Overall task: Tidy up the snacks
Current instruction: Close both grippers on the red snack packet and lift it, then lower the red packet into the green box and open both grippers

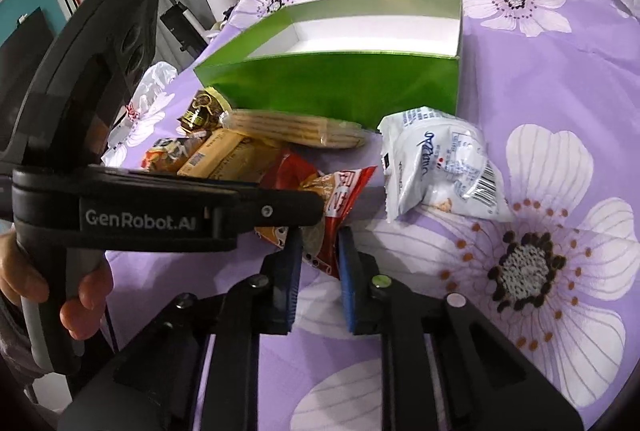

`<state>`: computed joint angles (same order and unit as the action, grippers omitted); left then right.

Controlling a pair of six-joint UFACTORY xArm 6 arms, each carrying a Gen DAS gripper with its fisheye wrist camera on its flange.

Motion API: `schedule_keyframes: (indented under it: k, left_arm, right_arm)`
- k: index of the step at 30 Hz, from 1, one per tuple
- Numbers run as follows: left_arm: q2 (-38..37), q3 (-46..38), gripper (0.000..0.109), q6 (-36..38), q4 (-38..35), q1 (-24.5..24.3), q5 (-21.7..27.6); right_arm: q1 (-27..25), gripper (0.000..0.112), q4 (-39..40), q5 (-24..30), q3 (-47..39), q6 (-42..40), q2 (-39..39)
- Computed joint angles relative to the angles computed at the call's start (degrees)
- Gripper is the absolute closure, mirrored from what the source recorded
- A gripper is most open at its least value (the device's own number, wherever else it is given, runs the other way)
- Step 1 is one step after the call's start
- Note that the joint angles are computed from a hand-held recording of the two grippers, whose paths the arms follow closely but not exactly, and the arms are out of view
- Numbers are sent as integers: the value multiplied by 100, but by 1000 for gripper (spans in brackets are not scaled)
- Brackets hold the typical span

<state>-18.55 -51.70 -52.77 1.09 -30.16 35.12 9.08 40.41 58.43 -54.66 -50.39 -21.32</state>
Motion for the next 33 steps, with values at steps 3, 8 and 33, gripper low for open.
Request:
schedule_keyframes:
  k: [3, 8, 33]
  left_arm:
    - [-161, 18, 70, -210, 281, -93, -36]
    - [-397, -47, 70, -548, 758, -141, -72]
    - [-190, -804, 70, 349, 877, 961, -224]
  right_arm:
    - [-85, 104, 49, 69, 2, -24, -153]
    - [4, 104, 80, -113, 24, -99, -468]
    - [798, 104, 476, -1024, -1675, -205, 828]
